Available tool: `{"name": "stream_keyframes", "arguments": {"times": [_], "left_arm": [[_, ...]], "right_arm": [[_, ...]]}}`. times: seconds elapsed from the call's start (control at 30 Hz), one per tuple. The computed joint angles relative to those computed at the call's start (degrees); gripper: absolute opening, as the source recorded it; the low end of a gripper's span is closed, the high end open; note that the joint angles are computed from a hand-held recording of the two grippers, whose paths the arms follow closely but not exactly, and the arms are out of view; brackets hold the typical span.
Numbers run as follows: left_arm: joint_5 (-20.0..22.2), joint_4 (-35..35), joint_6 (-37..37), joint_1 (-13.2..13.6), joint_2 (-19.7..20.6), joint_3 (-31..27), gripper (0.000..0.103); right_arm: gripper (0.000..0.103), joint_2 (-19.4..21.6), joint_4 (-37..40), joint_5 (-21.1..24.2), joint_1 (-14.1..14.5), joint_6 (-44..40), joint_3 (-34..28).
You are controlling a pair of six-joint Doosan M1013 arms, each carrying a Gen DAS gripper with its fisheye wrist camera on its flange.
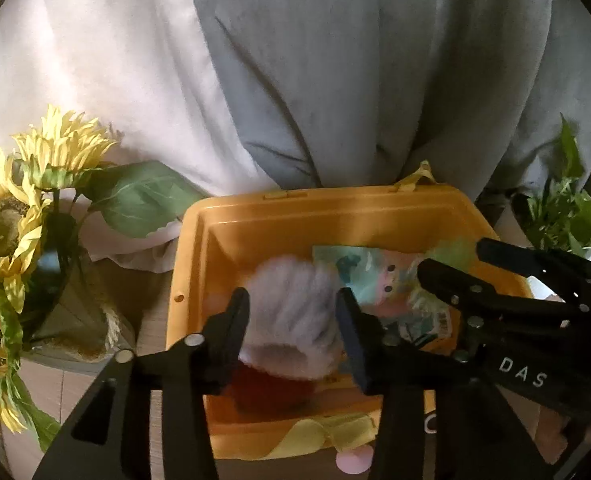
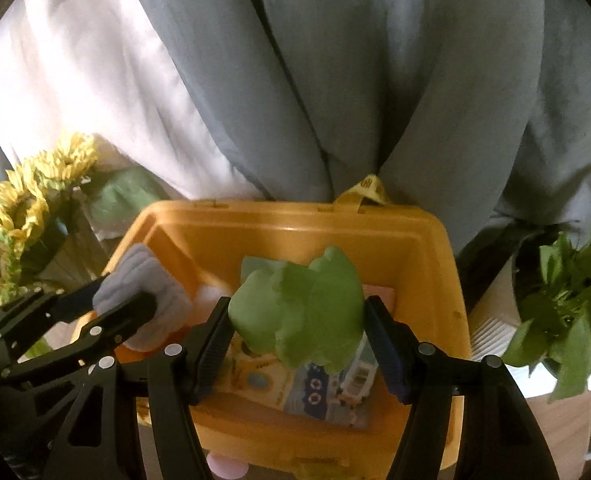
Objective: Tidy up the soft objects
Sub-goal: 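Open the left tool into the basket while the right tool releases the green plush, then move the left tool to the pink egg sponge while the right reaches the Mickey plush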
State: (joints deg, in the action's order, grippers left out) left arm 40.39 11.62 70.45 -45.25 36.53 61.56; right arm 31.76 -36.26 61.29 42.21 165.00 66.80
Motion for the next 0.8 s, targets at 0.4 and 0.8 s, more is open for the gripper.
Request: {"name": "stream_keyframes", "arguments": {"times": [0.4, 0.8], "left_arm": [[-4.1, 9.2, -7.6, -1.4, -4.2, 5.9, 0.062], [-11.4, 21.3, -17.5, -4.0, -11.4, 15.7, 0.064]], "right_arm": [[0.073, -0.5, -3.0, 3.8, 1.6, 3.0, -0.5], [0.073, -3.6, -10.3, 6.7, 6.2, 11.0, 2.5]]}}
